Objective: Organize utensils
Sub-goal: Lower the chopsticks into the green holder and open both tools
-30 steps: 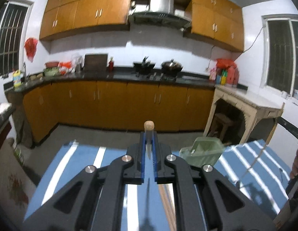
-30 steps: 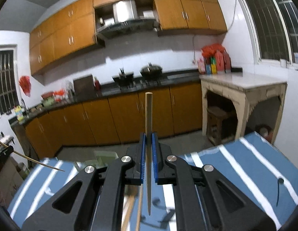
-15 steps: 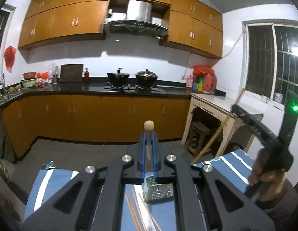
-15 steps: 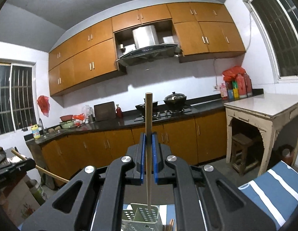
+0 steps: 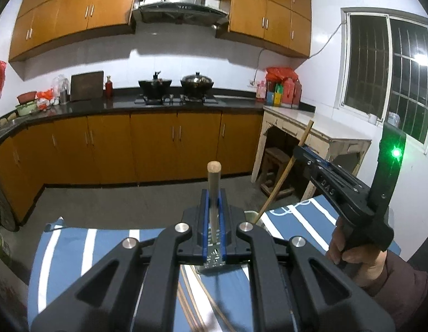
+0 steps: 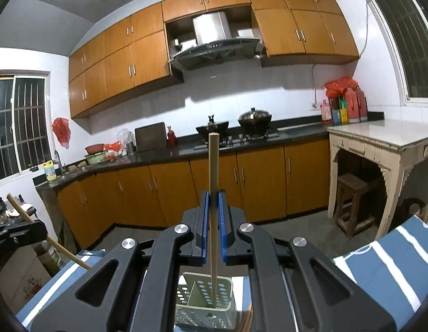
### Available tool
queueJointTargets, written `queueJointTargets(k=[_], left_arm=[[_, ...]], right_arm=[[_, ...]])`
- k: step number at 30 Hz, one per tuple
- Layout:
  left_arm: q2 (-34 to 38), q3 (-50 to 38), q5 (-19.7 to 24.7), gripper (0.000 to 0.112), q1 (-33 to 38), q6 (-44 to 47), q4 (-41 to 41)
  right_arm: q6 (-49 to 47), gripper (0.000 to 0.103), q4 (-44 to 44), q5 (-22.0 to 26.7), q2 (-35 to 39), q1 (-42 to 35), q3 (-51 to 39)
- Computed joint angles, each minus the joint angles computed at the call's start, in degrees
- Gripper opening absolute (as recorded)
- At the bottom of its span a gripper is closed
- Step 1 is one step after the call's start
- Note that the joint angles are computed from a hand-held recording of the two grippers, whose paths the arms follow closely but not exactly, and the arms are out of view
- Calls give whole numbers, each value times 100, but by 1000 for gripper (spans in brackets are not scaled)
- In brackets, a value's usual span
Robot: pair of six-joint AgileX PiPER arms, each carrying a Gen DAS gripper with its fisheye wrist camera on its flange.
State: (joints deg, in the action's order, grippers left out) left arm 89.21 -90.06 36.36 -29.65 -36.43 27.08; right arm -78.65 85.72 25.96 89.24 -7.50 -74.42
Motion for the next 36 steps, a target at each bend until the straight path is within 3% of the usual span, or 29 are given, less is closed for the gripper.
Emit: queueJointTargets(k=[9, 13, 15, 17, 19, 27, 36], left_arm=[[747, -460, -237, 7, 244, 6, -304], [952, -618, -242, 8, 303, 59, -447], [970, -597, -232, 9, 303, -54, -408], [944, -538, -224, 16, 316, -106, -385], [908, -486, -199, 19, 321, -203, -299], [387, 137, -283, 26, 365, -682, -6], [-750, 1655, -398, 34, 15, -2310, 1401]], right_arm=[[246, 8, -333, 12, 151, 93, 13], [507, 8, -543, 291, 197, -7, 13], [581, 14, -632, 341, 178, -34, 36], [487, 40, -564, 316, 84, -56, 145], [330, 45, -425, 269, -16, -79, 249], [478, 45, -625, 454, -398, -356, 496], [138, 45, -789, 907, -964, -1085, 1504]])
